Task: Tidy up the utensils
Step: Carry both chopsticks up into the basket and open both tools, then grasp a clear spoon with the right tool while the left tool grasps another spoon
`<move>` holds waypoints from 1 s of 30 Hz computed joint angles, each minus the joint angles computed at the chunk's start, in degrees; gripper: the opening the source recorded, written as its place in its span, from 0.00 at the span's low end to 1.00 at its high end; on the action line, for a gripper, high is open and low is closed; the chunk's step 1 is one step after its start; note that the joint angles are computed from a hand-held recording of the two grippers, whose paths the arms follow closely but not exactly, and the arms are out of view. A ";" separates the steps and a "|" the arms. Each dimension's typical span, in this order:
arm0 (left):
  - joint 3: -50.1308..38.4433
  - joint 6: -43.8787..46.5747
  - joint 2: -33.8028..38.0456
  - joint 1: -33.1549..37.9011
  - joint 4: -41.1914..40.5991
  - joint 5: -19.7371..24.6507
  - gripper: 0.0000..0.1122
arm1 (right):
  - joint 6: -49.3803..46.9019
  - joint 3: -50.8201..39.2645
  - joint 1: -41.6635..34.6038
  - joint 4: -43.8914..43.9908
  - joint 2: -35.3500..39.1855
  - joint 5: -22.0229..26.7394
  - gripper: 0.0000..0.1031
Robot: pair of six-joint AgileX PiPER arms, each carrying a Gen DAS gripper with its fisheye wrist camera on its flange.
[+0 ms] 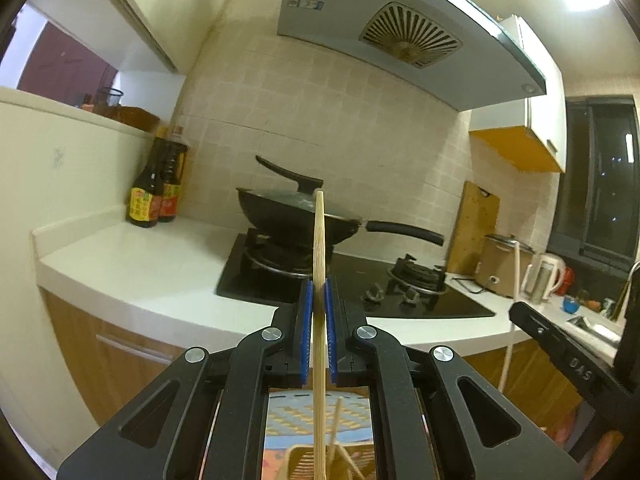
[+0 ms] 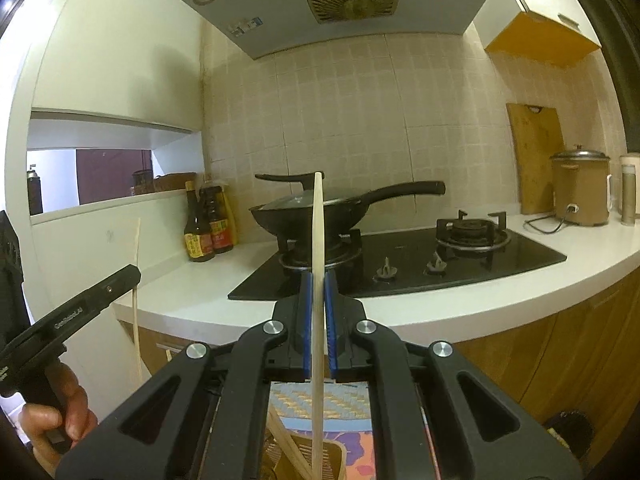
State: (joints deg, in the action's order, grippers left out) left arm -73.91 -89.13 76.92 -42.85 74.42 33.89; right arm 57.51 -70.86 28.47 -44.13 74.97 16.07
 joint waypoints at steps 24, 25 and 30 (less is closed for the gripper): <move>7.51 11.11 -13.60 -15.59 -17.27 11.69 0.57 | -28.77 9.30 2.80 29.62 -19.71 15.27 0.52; 6.91 11.40 -14.00 -18.13 -17.79 14.07 0.57 | -26.61 9.23 4.74 26.78 -20.54 17.43 0.52; 3.78 10.46 -12.93 -28.69 -19.39 23.69 0.57 | -15.56 7.32 17.71 14.48 -22.84 34.42 0.52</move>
